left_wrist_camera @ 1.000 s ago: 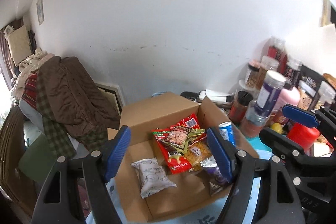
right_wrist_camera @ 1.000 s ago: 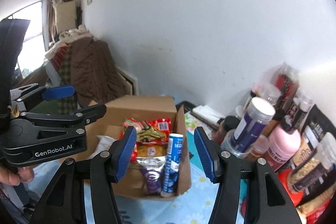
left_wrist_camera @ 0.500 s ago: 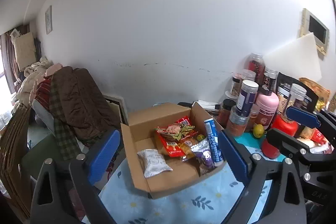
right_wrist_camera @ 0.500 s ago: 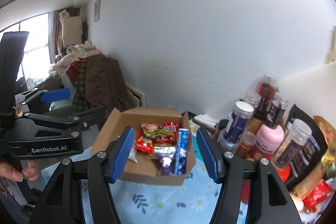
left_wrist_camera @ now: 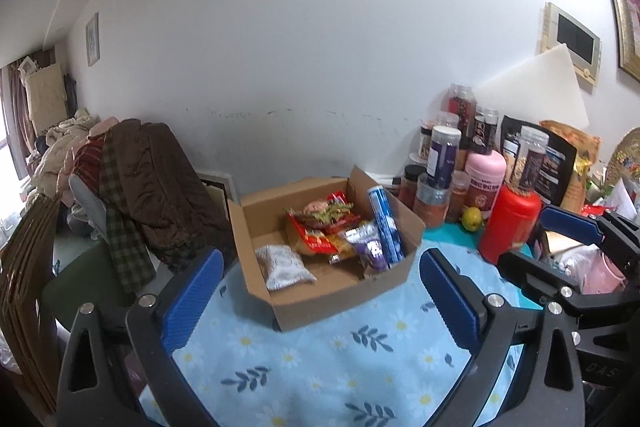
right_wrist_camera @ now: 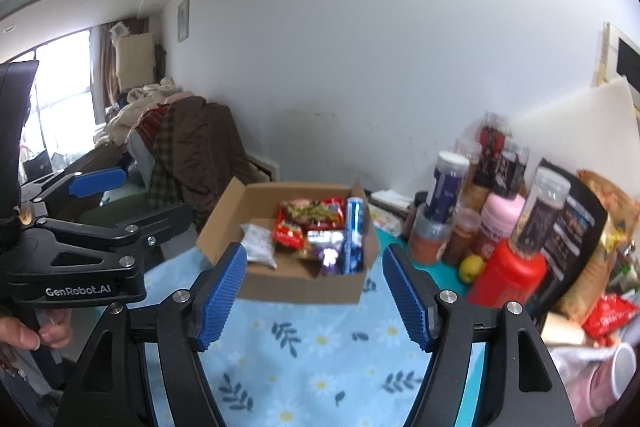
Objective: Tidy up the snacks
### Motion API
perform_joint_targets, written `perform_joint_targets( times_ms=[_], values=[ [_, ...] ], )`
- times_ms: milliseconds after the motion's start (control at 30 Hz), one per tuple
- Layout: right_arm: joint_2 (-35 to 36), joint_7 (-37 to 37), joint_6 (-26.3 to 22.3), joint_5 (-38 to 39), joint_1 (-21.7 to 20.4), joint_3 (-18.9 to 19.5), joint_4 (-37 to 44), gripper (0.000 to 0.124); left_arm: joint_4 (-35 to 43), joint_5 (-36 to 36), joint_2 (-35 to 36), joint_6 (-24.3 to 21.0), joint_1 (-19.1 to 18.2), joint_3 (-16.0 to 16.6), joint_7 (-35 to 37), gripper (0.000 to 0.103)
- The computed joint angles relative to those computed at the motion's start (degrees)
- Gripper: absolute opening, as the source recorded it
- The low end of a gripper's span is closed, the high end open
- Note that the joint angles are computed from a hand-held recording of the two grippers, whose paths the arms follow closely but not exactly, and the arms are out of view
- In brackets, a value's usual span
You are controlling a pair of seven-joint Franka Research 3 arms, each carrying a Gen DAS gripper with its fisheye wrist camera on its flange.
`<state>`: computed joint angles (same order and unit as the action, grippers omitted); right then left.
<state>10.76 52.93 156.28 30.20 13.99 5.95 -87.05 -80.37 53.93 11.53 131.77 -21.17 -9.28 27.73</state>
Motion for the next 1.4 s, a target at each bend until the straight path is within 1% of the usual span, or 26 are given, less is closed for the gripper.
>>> perform_joint_targets(
  times_ms=[200,333,433,533,833,1167,1400],
  values=[
    [-3.15,1.88,2.06,-1.71,0.83,-0.55,-6.62,0.071,-4.84,-0.38,-2.21,0.23,-0.03,-0.85,-2.04,0.101],
    [-4.11,0.84,1.22,0.76,0.51,-0.33,-8.59,0.071,-6.81,-0.66,-3.19,0.34,0.44,-1.4,-3.08,0.101],
    [-4.65,0.38,1.46,1.4,0.7,-0.39,-9.74,0.071,-7.88,-1.27,-3.68,0.46,0.87,-1.7,-3.73,0.101],
    [-4.64,-0.17,1.44,1.49,0.82,-0.49,-9.85,0.071,-8.39,-1.18,-3.9,-0.08,1.04,-1.89,-4.43,0.101],
    [-3.92,-2.62,0.48,3.35,0.69,-0.32,-8.7,0.071,-9.71,-2.0,-4.57,0.76,1.76,-2.28,-5.36,0.101],
    [-3.24,-5.96,-0.37,5.91,0.09,-0.13,-7.39,0.071,-9.59,-1.09,-4.81,-0.02,1.73,-2.42,-7.54,0.101],
    [-3.04,-7.41,-0.75,7.33,-0.24,-0.06,-6.91,0.071,-8.87,-1.02,-4.35,-0.45,1.59,-2.4,-7.31,0.101]
  ],
)
